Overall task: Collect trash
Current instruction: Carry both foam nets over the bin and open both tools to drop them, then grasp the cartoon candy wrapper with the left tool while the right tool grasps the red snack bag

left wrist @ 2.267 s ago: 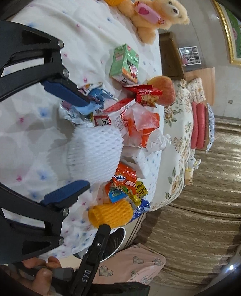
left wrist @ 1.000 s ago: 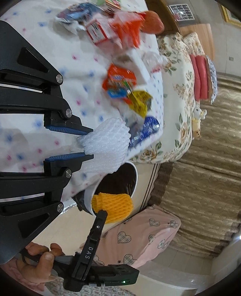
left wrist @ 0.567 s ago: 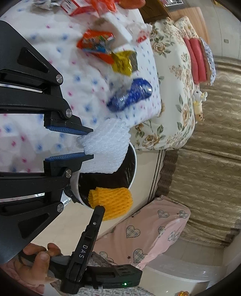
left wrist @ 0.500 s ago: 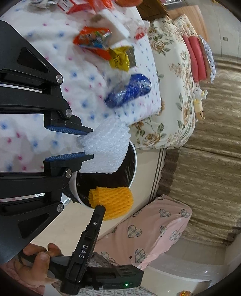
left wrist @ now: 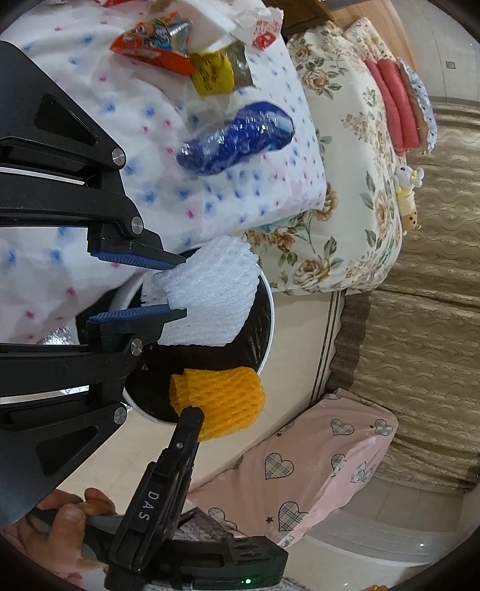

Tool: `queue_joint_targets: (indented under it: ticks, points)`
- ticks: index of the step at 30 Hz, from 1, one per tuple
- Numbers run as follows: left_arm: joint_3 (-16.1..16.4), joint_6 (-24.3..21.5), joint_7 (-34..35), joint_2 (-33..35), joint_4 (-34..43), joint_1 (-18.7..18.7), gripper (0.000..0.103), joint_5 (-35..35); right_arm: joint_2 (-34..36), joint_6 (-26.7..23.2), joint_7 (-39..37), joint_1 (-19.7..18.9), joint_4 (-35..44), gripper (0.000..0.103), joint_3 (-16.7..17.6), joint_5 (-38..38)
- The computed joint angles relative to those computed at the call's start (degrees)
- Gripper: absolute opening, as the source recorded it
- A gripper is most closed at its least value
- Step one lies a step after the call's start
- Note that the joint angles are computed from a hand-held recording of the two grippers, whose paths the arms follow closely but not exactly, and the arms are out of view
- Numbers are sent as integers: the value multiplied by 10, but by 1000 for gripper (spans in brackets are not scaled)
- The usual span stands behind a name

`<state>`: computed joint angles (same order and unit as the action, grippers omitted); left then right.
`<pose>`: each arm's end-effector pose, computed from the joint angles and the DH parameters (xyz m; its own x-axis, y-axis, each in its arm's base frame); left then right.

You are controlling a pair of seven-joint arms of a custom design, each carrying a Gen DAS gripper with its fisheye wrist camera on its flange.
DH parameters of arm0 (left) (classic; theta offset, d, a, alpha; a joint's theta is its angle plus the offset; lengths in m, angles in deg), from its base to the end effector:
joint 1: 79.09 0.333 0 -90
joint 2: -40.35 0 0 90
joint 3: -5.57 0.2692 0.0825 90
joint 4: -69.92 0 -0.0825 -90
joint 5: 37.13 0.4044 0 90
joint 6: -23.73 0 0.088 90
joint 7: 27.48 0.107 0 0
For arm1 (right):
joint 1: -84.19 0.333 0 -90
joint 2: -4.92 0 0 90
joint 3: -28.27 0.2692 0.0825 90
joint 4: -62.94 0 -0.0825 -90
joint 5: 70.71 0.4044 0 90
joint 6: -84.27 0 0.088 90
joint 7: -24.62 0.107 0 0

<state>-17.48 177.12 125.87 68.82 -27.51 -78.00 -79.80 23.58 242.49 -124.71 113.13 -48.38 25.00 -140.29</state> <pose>0.6666 -0.2153 0.3192 -0.7479 -0.6464 0.1512 -0.5451 0.4679 -0.6957 0.5572 0.3128 0.2910 -0.4059 -0.8380 -0.3647 -0.5591 0.5433 -0.6262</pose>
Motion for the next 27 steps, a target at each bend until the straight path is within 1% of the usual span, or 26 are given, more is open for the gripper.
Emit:
queue_joint_targets:
  ticks: [3, 6, 7, 8, 9, 10, 11, 12, 13, 16, 20, 24, 27]
  points:
    - [2, -2, -6, 4, 5, -6, 19, 10, -2, 10, 2, -5, -4, 25, -2, 1]
    - [2, -2, -12, 8, 8, -9, 21, 17, -5, 9, 0, -6, -8, 25, -3, 2]
    - [2, -3, -14, 9, 8, -9, 27, 20, -5, 7, -3, -6, -8, 25, -2, 5]
    - [4, -2, -17, 10, 9, -11, 37, 25, -5, 5, -4, -6, -7, 27, -1, 7]
    - [4, 0, -19, 10, 9, -11, 43, 26, -5, 3, -9, -8, -7, 35, 0, 13]
    - [2, 3, -20, 10, 8, -9, 55, 26, -6, -1, -19, -10, -8, 41, 3, 27]
    - [0, 7, -18, 9, 6, -7, 62, 22, -5, 1, -18, -10, -8, 55, 2, 31]
    - [-2, 13, -17, 8, 2, -3, 64, 18, -7, 3, -10, -9, -10, 63, 0, 28]
    - [-3, 13, -17, 5, -1, 0, 65, 16, -9, 3, -2, -7, -12, 66, -2, 24]
    - [0, 9, -20, -2, -11, 8, 66, 11, -16, -3, 18, -3, -17, 67, -2, 11]
    - [7, -25, -22, -13, -25, 26, 68, -5, -14, -12, 41, 1, -7, 79, 3, -10]
    - [20, -41, -18, -31, -47, 40, 68, -30, 0, -11, 42, 4, 14, 81, 9, -14]
    - [27, -37, 0, -46, -64, 51, 68, -60, 18, -7, 28, 10, 37, 82, 11, -4]
